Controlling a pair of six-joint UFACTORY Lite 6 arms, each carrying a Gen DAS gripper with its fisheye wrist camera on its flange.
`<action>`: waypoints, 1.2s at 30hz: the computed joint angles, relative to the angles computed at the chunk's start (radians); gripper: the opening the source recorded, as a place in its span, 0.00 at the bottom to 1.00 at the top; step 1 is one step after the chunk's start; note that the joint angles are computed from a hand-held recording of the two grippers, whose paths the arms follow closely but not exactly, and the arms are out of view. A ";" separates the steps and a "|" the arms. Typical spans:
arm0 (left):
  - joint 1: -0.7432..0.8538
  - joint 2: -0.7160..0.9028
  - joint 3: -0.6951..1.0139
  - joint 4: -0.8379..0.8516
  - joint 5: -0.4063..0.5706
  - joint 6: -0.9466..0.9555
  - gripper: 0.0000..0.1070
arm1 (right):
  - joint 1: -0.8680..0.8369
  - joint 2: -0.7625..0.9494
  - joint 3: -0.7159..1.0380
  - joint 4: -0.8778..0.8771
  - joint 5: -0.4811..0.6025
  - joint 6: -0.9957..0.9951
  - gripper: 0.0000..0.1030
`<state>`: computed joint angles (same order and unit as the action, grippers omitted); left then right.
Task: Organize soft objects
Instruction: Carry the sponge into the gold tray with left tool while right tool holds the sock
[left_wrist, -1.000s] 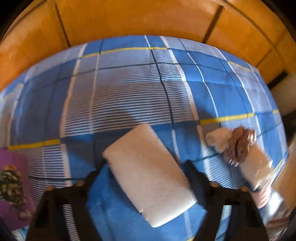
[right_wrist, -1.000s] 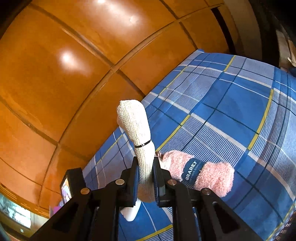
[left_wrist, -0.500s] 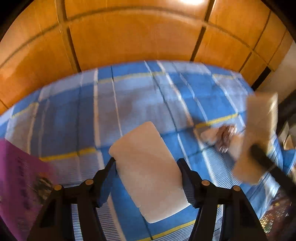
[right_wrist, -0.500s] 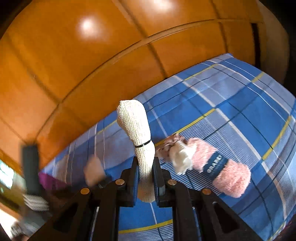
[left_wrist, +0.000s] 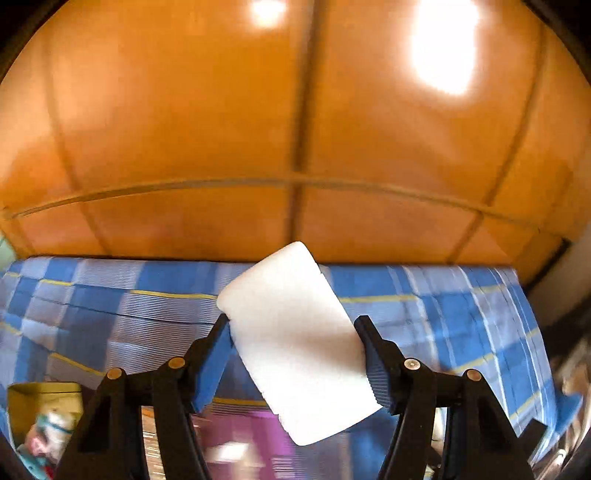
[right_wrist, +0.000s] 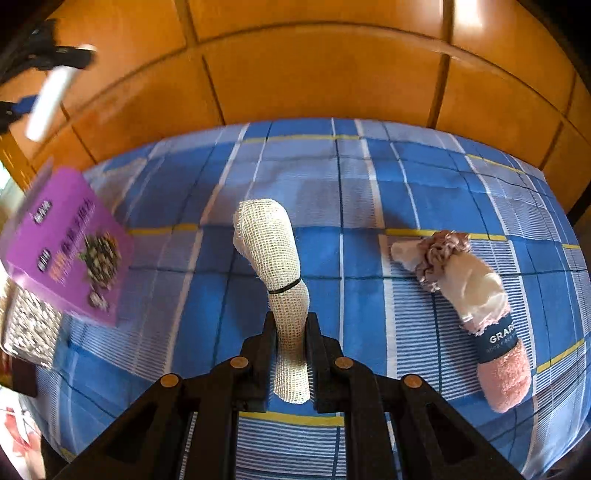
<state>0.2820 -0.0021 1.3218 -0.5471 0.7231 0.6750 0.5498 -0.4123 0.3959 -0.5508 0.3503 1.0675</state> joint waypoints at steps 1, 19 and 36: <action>0.065 0.025 0.031 -0.023 0.018 0.039 0.62 | -0.002 0.012 -0.003 -0.008 0.000 0.002 0.12; 0.834 0.593 0.573 -0.193 0.314 0.428 0.64 | 0.109 0.230 0.093 -0.139 0.083 0.158 0.12; 1.299 0.947 0.826 -0.140 0.496 0.689 0.66 | 0.186 0.325 0.145 -0.261 0.157 0.299 0.12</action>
<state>1.5813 0.9444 2.1477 -0.6874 1.2190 1.3642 0.7361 -0.0869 0.5412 -0.8119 0.5076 1.3667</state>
